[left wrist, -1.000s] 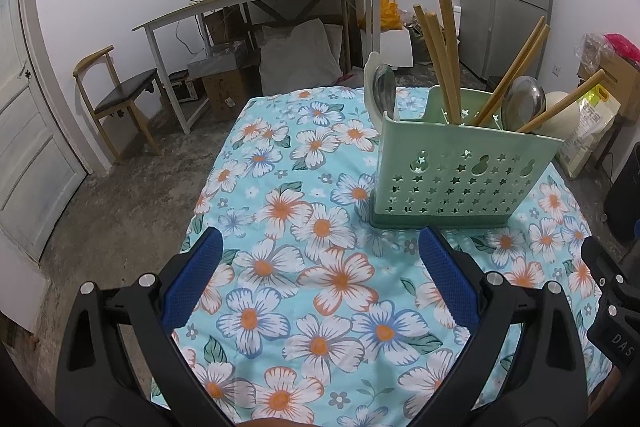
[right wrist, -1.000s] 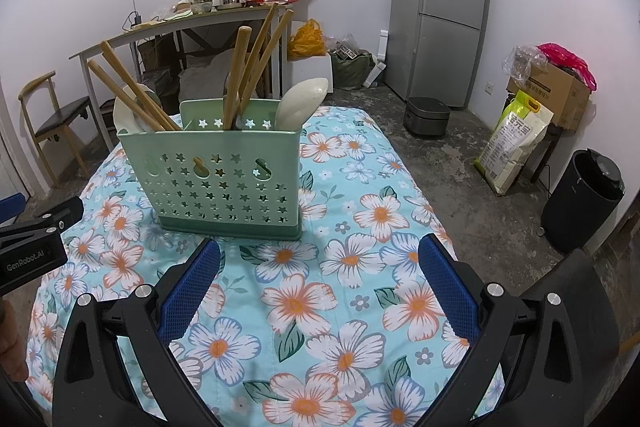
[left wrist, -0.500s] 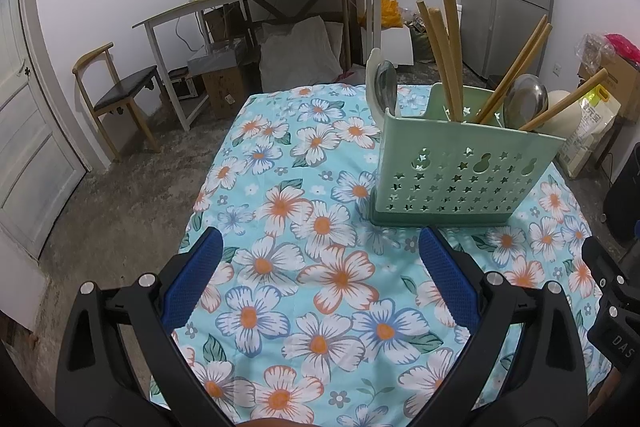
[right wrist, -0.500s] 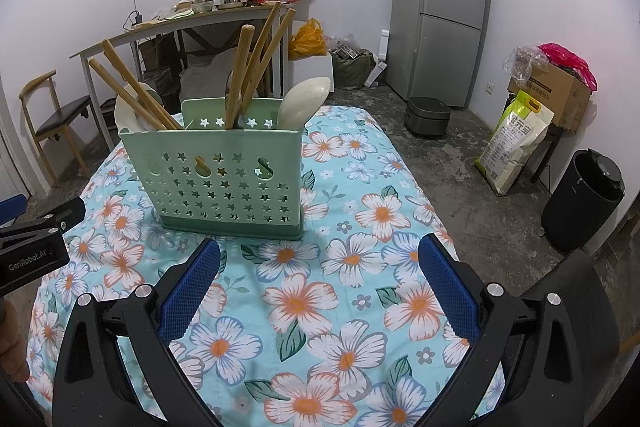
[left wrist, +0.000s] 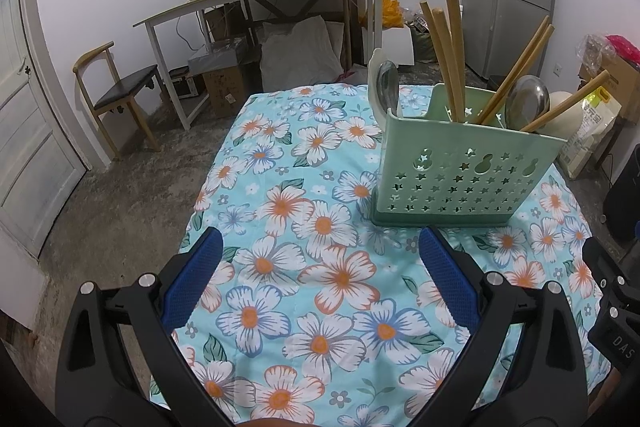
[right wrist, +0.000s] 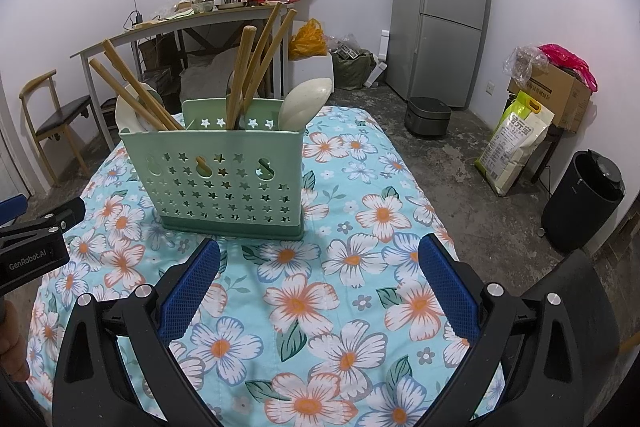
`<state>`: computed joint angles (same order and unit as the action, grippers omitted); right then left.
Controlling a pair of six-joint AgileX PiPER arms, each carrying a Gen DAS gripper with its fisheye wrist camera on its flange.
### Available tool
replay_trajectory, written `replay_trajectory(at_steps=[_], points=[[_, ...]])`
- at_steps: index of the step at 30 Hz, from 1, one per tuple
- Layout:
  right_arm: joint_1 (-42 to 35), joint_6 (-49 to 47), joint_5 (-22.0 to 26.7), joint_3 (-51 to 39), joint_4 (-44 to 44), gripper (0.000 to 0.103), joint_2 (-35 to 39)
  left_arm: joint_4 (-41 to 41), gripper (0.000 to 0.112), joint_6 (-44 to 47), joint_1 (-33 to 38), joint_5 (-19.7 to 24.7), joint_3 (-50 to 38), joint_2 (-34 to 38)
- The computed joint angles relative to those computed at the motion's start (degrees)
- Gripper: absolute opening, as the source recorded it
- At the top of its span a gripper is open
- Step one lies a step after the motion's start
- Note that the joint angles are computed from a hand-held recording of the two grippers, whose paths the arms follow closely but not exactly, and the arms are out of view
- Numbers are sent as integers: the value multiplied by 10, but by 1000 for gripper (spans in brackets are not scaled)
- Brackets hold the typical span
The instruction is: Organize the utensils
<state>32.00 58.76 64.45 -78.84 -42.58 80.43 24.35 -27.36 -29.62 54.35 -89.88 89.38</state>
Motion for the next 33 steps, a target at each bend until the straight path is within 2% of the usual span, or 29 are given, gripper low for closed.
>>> replay_trajectory(at_steps=[33], points=[[3,-3,3,-7,0,96,3,-5,95,6,3,4,-7,1]])
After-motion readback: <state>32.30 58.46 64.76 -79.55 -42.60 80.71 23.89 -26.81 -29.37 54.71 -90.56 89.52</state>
